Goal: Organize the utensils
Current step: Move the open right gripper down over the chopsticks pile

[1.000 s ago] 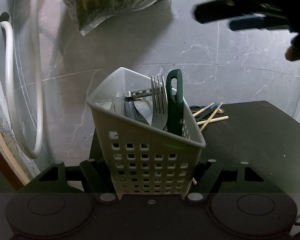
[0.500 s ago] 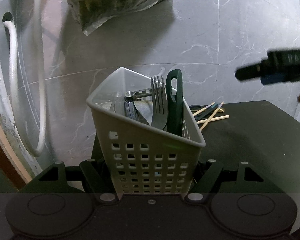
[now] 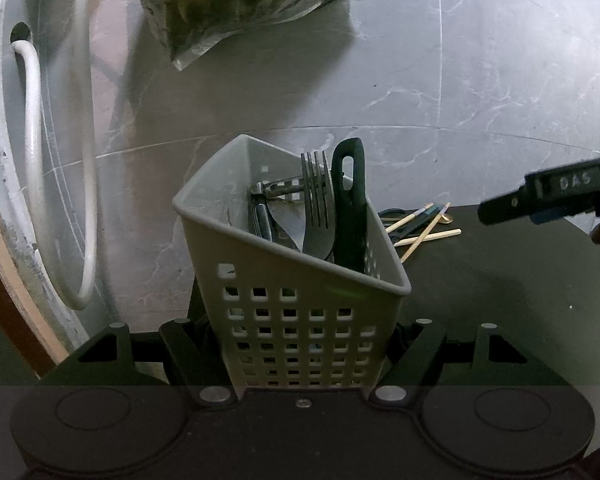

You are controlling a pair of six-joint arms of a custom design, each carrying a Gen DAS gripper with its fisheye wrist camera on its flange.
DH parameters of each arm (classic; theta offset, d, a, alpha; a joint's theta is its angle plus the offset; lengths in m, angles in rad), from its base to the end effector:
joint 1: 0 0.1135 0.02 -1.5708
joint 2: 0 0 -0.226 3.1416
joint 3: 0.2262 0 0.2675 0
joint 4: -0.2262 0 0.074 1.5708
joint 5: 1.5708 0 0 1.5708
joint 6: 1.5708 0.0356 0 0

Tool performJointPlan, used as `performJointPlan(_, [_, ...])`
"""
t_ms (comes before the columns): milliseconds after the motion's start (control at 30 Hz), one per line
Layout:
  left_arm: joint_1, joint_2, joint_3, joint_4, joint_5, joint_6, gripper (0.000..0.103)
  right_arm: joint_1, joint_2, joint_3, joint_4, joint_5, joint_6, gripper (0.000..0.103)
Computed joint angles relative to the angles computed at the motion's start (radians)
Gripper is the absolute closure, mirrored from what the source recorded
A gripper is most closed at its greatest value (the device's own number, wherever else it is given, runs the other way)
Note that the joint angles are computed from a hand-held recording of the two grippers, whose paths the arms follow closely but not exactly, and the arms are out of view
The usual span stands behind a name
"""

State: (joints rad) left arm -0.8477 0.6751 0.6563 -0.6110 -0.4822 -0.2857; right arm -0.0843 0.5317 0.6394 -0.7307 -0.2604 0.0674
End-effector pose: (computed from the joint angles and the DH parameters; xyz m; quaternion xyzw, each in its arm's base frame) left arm 0.1385 -0.1320 0.2477 0.1360 0.8616 -0.0568 0.4857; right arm 0.1661 -0.0048 0.2525 0.0078 0.8842 0.1117 0.4535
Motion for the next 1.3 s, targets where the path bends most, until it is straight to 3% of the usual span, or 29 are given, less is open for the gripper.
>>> performJointPlan(333, [0.01, 0.01, 0.014, -0.012, 0.009, 0.006, 0.027, -0.099, 0.116, -0.021, 0.048, -0.02, 0.017, 0.0])
performJointPlan(467, [0.002, 0.014, 0.017, -0.017, -0.003, -0.003, 0.027, -0.087, 0.171, -0.026, 0.142, 0.049, -0.002, 0.0])
performJointPlan(733, [-0.006, 0.036, 0.035, -0.033, -0.019, -0.027, 0.027, -0.095, 0.443, 0.071, 0.335, 0.034, -0.011, 0.0])
performJointPlan(933, [-0.019, 0.05, 0.044, -0.04, -0.044, -0.05, 0.027, -0.007, 0.625, 0.144, 0.462, 0.24, -0.018, 0.0])
performJointPlan(1300, [-0.024, 0.067, 0.061, -0.055, -0.057, -0.071, 0.027, 0.057, 0.804, 0.241, 0.504, 0.29, -0.008, 0.0])
